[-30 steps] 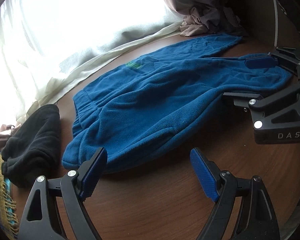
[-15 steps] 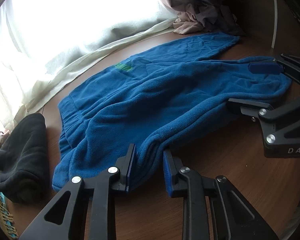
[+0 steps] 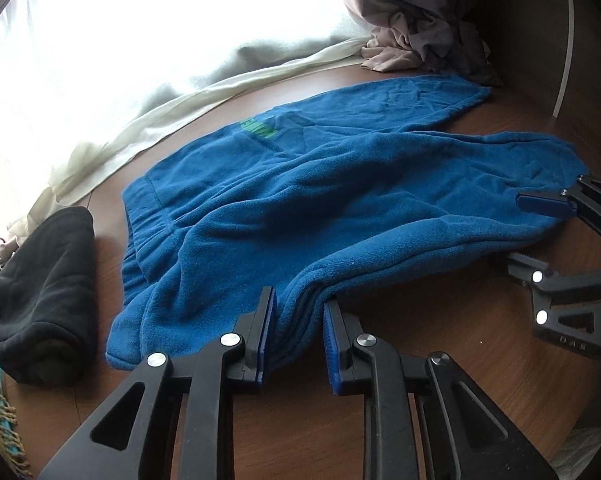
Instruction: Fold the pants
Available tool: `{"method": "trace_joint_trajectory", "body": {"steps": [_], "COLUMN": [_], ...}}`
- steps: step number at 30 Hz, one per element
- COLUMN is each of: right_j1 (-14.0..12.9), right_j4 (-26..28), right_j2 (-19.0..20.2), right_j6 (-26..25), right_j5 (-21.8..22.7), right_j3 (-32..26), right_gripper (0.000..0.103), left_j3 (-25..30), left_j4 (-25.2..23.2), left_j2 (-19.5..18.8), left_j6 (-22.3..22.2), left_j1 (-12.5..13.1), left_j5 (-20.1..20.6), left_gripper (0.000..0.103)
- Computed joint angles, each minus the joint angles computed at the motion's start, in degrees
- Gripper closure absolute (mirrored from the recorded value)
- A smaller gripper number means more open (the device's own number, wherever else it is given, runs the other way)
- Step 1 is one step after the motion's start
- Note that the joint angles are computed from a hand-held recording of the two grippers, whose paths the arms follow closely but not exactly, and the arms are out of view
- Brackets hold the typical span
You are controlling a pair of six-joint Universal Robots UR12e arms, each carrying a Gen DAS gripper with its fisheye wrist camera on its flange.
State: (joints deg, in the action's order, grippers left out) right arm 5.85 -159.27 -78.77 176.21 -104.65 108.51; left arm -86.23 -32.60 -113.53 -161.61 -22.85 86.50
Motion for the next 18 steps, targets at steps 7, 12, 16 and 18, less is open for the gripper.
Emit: {"method": "trace_joint_trajectory", "body": {"steps": [7,12,16,18], "right_j1": [-1.9,-2.2,-2.4,-2.6], "right_j4": [2.7,2.4,3.5,4.2], "right_j2": [-1.6,-3.4,-5.2,-5.9], "right_j6": [5.6,5.2,5.9,5.9], "right_j5": [0.4,1.2,2.5,3.0], "right_j3": [0.7,0.9,1.0,1.1], "right_gripper": [0.084,0.09,0.09,0.09], "left_j3": [-0.5,-1.2,-1.9,-2.5], "left_j4": [-0.4,-0.7,-2.0,-2.5], "left_j2": [0.7,2.0,3.4,4.2], "left_j6": [-1.5,-2.8,-3.6,-3.9], "left_j1": [-0.1,-0.1,0.3,0.5], "left_j5": [0.4,-0.1,-1.1,-1.6], "left_gripper": [0.084,0.086,0.086,0.086]}}
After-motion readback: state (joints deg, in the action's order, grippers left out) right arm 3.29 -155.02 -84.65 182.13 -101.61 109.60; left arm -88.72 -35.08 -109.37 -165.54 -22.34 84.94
